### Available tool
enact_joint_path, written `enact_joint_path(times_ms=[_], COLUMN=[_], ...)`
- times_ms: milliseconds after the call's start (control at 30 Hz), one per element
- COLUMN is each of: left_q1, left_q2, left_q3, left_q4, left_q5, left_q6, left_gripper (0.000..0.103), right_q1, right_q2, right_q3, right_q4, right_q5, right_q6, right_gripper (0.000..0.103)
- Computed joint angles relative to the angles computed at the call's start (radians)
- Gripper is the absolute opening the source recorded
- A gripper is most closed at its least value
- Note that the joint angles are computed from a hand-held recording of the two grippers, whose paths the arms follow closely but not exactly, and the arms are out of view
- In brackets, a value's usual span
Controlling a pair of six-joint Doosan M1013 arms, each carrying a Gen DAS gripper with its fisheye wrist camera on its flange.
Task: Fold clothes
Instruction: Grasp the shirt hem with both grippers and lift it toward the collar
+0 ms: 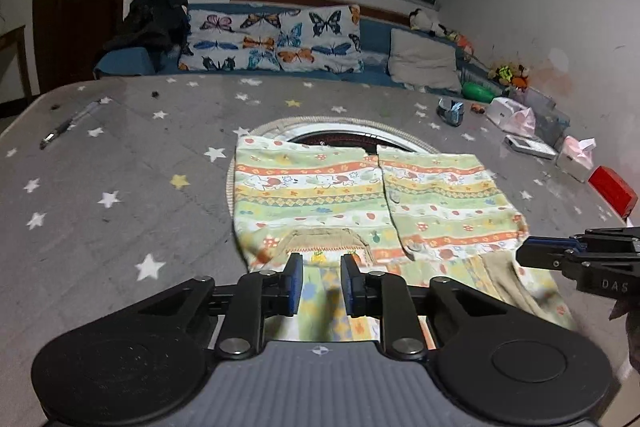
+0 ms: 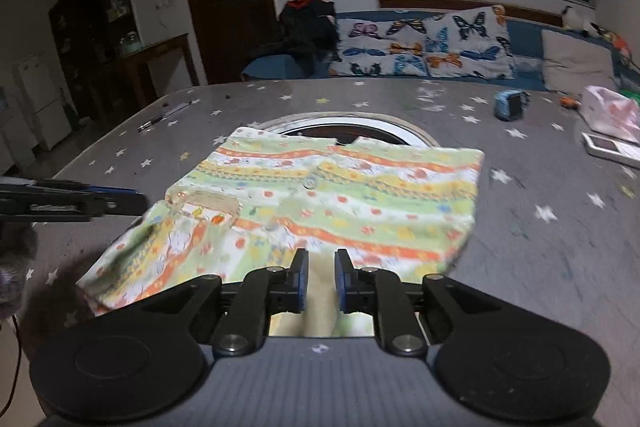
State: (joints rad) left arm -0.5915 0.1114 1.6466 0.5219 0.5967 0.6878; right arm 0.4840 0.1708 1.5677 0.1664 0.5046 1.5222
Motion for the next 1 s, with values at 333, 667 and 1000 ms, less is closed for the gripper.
enact_joint_path(times_ms=[333, 667, 1000], left_q1=[-0.001, -0.073, -0.125], left_q2=[0.006, -0.009, -0.054], left_q3=[0.005, 0.031, 0.045], left_q4=[-0.034, -0.103, -0.016], left_q5=[0.030, -0.005, 0.090], left_q6=[0.024, 0.198, 0.057], left_gripper=[0.020, 0.021, 0.033], right_q1=[0.011, 0.041, 0.046], right_q2=[0.018, -0.019, -0.060], right_q3=[-0.006, 0.040, 0.084], right_q4=[0.031, 0.093, 0.069], right_q5=[0.036, 0.061, 0.045], right_q6=[-0.122, -0.241, -0.246], right_gripper=[0.019, 0.028, 0.030])
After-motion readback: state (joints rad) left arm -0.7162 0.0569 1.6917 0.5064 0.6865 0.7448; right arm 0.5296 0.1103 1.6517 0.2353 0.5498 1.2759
